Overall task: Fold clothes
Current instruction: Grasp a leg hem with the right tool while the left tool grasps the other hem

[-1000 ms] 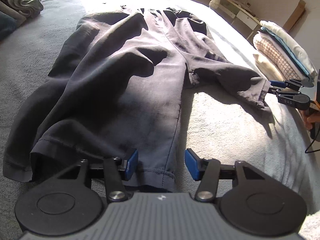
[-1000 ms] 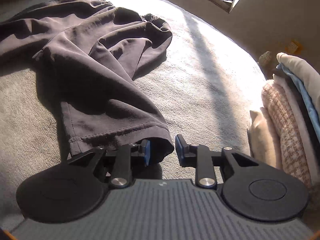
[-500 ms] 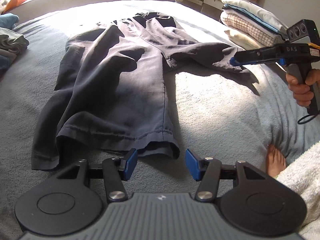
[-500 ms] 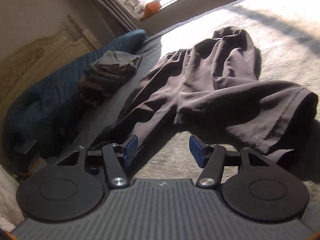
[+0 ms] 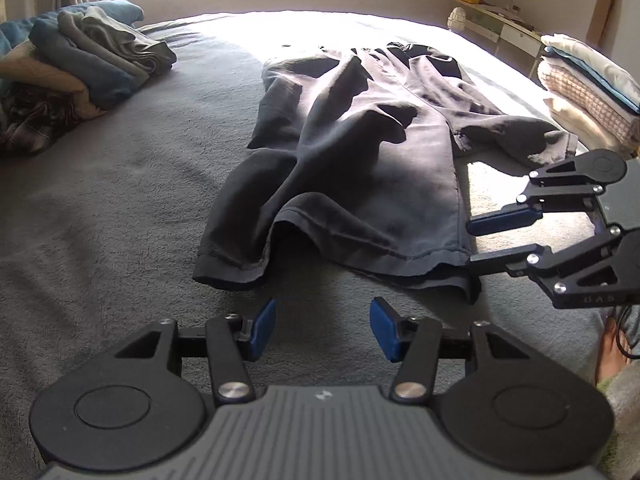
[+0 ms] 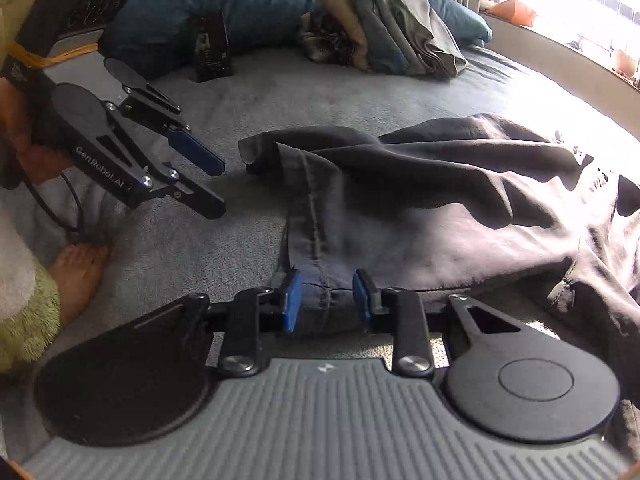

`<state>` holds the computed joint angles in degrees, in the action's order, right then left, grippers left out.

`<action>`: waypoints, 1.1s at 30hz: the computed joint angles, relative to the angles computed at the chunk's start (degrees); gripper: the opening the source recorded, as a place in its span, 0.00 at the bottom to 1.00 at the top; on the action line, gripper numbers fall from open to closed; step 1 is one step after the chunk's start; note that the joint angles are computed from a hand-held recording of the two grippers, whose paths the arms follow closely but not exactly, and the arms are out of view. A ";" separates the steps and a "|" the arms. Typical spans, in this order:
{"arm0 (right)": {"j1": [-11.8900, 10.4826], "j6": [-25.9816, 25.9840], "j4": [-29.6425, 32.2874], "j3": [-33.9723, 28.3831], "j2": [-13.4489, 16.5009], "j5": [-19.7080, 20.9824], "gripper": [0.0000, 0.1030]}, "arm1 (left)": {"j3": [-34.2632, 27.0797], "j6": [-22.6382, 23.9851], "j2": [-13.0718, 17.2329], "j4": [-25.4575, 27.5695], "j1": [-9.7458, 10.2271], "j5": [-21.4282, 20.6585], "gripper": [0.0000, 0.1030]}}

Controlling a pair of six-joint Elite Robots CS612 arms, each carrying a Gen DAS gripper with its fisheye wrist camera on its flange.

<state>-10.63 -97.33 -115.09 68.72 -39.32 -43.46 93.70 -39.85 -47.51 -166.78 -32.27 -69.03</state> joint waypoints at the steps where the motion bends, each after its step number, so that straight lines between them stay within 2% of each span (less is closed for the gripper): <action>1: -0.02 -0.64 -1.34 0.79 -0.22 -0.14 0.26 | 0.04 -0.30 0.11 -0.18 0.14 -0.12 0.52; 4: 0.14 -0.89 -9.86 4.41 -0.97 -1.40 0.26 | 0.03 -0.68 0.50 -0.99 0.29 0.07 0.51; 6: 0.22 -0.61 -14.73 6.17 -1.16 -2.13 0.19 | 0.22 -0.89 0.58 -1.64 0.34 0.40 0.51; 7: 0.22 -0.30 -16.54 6.72 -1.14 -2.33 0.08 | 0.36 -0.95 0.58 -2.00 0.37 0.57 0.51; 8: 0.09 0.13 -17.14 6.89 -1.13 -1.98 0.04 | 0.50 -1.01 0.59 -2.35 0.40 0.74 0.51; 10: -0.39 0.89 -16.53 6.71 -1.21 -0.56 0.01 | 1.02 -1.15 0.40 -2.83 0.46 1.07 0.51; 14: -1.07 2.81 -16.60 5.87 -1.17 -0.39 0.01 | 2.27 -2.53 -0.25 -2.92 0.78 1.37 0.52; 17: -1.42 4.16 -16.06 4.88 -0.90 -0.86 0.01 | 3.18 -7.28 -0.42 -4.11 1.53 0.78 0.52; 21: -1.64 3.78 -14.81 3.91 -0.44 -1.71 0.01 | 4.70 -18.02 -0.25 -8.68 3.04 -0.13 0.52; 23: -1.83 3.37 -13.96 3.72 -0.45 -1.73 0.01 | 5.32 -21.56 -0.07 -11.31 3.74 -0.40 0.52; 25: -1.90 4.55 -10.34 2.24 -0.11 -2.13 0.01 | 5.31 -22.46 0.24 -12.53 4.29 -0.66 0.53; 29: -1.99 8.93 0.57 -2.68 1.28 -3.14 0.06 | 4.26 -21.47 0.95 -12.44 5.16 -1.45 0.53; 30: -2.17 10.83 4.96 -4.91 2.09 -2.86 0.08 | 3.95 -20.57 1.15 -12.42 5.32 -1.69 0.53; 32: -2.51 16.06 13.12 -9.66 4.07 -2.18 0.26 | 3.32 -19.09 1.53 -12.07 5.51 -2.02 0.53; 33: -2.65 19.46 16.52 -12.02 5.16 -1.85 0.28 | 3.00 -18.42 1.73 -11.83 5.57 -2.14 0.53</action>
